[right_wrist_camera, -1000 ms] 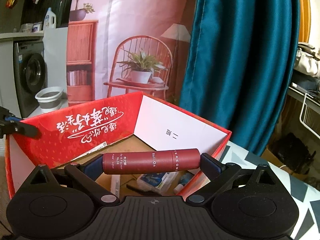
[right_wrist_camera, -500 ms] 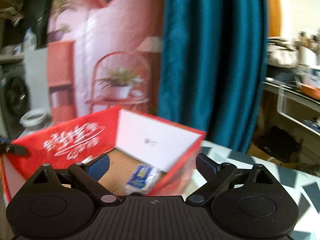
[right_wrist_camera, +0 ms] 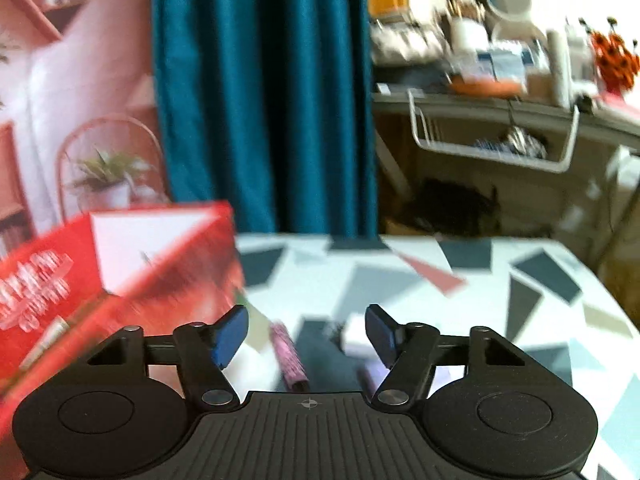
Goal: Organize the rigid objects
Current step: 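Grasp the pink checkered mascara tube with the right tool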
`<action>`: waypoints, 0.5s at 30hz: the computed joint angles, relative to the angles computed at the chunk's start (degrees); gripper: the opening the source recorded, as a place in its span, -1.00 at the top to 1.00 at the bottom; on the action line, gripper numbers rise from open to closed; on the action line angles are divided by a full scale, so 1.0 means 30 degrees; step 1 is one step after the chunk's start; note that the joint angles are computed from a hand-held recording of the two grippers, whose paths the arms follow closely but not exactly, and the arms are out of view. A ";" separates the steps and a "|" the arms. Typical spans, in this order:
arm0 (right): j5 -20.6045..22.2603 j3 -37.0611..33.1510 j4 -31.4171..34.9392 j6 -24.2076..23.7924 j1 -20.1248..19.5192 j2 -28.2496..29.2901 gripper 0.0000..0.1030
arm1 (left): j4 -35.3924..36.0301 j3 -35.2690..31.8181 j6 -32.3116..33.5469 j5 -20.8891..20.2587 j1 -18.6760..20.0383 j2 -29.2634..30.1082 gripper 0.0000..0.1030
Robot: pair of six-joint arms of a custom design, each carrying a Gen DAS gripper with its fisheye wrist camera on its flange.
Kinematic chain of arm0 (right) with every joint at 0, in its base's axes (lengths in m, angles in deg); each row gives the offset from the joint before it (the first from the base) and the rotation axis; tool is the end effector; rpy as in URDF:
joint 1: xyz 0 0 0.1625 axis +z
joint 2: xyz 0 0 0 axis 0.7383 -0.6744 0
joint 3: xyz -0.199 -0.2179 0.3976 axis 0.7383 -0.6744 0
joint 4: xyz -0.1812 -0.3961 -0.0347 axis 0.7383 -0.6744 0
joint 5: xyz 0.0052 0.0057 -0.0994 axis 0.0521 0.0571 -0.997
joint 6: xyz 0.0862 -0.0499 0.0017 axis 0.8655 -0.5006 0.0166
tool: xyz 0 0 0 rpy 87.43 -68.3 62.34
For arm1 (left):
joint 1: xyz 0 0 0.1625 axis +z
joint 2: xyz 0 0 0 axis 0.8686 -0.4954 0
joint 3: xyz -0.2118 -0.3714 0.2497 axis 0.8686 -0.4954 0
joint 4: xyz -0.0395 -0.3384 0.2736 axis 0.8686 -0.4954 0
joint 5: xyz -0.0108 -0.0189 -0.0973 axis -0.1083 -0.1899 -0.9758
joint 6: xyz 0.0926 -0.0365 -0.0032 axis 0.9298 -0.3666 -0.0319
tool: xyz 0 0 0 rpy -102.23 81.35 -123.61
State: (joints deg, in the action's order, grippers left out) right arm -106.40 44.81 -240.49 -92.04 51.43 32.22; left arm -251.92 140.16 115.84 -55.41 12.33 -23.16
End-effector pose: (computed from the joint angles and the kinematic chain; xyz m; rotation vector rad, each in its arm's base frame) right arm 0.1844 -0.6168 -0.0085 0.3199 -2.1353 1.3515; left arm 0.0124 -0.5542 0.1929 0.6596 2.2502 -1.2107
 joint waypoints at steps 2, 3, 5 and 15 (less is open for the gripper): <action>-0.0532 -0.0308 0.0878 -0.0055 -0.0172 0.0144 -0.04 | 0.0029 -0.0003 -0.0053 0.0011 -0.0009 -0.0004 0.77; -0.0707 -0.0498 0.1391 -0.0214 -0.0237 0.0245 0.01 | 0.0047 -0.0002 -0.0068 0.0044 -0.0022 -0.0006 0.77; -0.1007 -0.1152 0.2678 -0.0742 -0.0269 0.0459 0.09 | 0.0034 -0.0009 -0.0042 0.0155 -0.0066 0.0011 0.77; -0.2073 -0.4675 0.8002 -0.0411 -0.0306 0.1470 0.34 | 0.0025 -0.0071 0.0126 0.0724 -0.0254 0.0094 0.77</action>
